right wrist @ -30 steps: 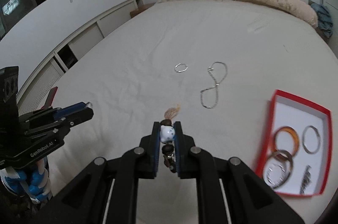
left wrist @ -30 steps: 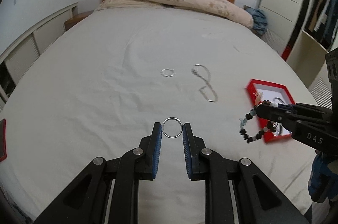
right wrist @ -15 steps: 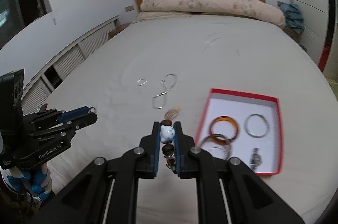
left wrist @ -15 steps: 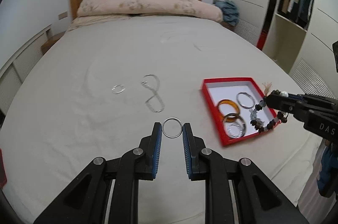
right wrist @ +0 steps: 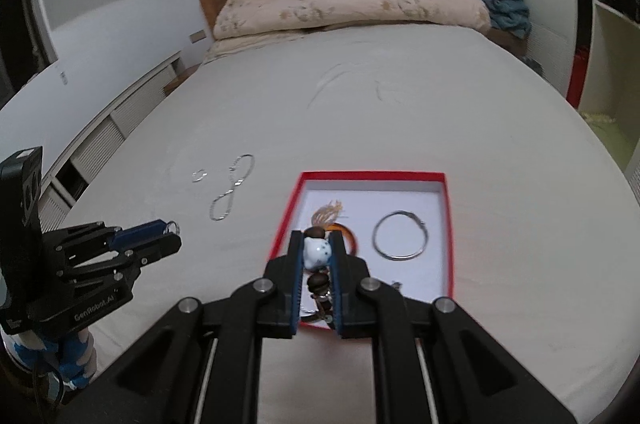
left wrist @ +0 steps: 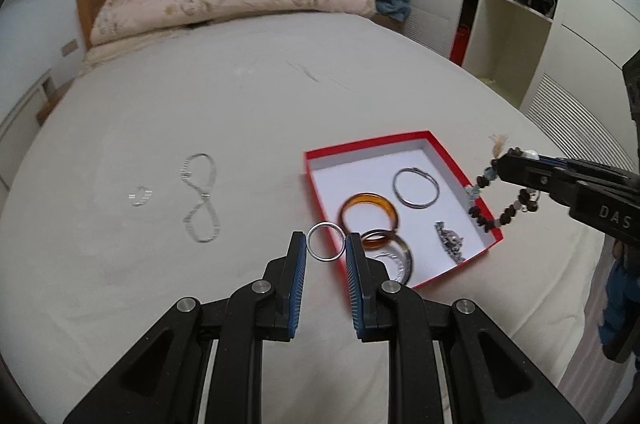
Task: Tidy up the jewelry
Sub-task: 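Carry the silver ring and beaded bracelet over the red box, then open both tools to drop the ring and bracelet into the box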
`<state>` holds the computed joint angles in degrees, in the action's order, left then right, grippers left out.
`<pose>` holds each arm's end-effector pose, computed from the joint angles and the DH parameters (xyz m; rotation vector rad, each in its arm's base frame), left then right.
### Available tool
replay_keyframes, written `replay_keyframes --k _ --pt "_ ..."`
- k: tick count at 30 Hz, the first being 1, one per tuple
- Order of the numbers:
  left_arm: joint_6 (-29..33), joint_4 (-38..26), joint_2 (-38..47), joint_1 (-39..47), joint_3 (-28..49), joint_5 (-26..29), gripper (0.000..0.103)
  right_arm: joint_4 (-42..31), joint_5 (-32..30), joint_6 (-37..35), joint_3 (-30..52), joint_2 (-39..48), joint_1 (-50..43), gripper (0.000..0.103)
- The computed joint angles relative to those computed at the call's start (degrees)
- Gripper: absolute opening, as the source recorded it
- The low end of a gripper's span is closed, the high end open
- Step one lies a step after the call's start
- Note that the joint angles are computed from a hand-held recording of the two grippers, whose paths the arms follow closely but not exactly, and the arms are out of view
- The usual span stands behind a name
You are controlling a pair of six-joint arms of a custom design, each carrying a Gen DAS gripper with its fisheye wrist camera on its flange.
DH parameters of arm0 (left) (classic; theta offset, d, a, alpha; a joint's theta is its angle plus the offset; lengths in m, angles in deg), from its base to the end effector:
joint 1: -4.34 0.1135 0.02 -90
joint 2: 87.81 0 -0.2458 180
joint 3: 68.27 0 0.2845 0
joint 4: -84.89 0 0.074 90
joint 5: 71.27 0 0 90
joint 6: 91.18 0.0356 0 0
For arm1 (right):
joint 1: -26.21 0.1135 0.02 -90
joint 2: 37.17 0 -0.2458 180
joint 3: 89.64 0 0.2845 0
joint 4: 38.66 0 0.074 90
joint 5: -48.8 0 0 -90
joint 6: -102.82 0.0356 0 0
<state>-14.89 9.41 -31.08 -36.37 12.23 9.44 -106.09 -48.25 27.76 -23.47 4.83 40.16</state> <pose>0.1653 -0.1347 0.3480 0.5084 2.4160 -0.2134 0.1703 0.0468 0.3195 -0.0423 2.3519 0.3937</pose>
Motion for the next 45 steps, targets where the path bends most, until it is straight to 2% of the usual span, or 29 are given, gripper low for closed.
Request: replay_keyframes --k 5,13,22,27,34,41,43,44,45 --pt "0.2 4.3 6.6 -0.8 -0.7 2.8 0.020 4.3 -5.0 -2.8 -4.0 3.0 -7.1 0.011" --pt "1.0 11.6 16.3 0.5 -0.5 5.4 0.020 12.0 -8.2 -4.8 -7.3 10.8 -12.0 0.011" --pt "3.4 17.2 27.4 3.4 5.9 5.4 0.020 21.5 -8.7 -4.2 -3.7 22.6 -14.9 0.011" --pt "2.7 19.5 33.4 4.5 8.2 4.4 0.020 25.5 -8.3 -3.9 -1.3 28.9 -16.0 0.011" --pt "0.5 20.8 37.0 4.7 7.2 4.2 0.020 25.6 -7.7 -5.4 -0.6 35.4 -16.5 0.012" --pt "-0.3 22.2 37.2 3.6 6.3 3.1 0.020 24.5 -6.1 -6.7 -0.9 36.7 -16.1 0.014" --pt "-0.6 22.2 36.9 3.5 6.1 3.5 0.021 23.9 -5.1 -7.0 -0.9 36.2 -15.5 0.019" --pt "-0.7 22.3 37.1 3.3 6.3 3.4 0.026 23.5 -4.7 -7.0 -1.0 35.7 -15.3 0.027" --pt "0.4 22.3 36.4 4.6 5.8 4.1 0.035 23.1 -4.2 -6.9 -1.2 34.9 -15.0 0.031"
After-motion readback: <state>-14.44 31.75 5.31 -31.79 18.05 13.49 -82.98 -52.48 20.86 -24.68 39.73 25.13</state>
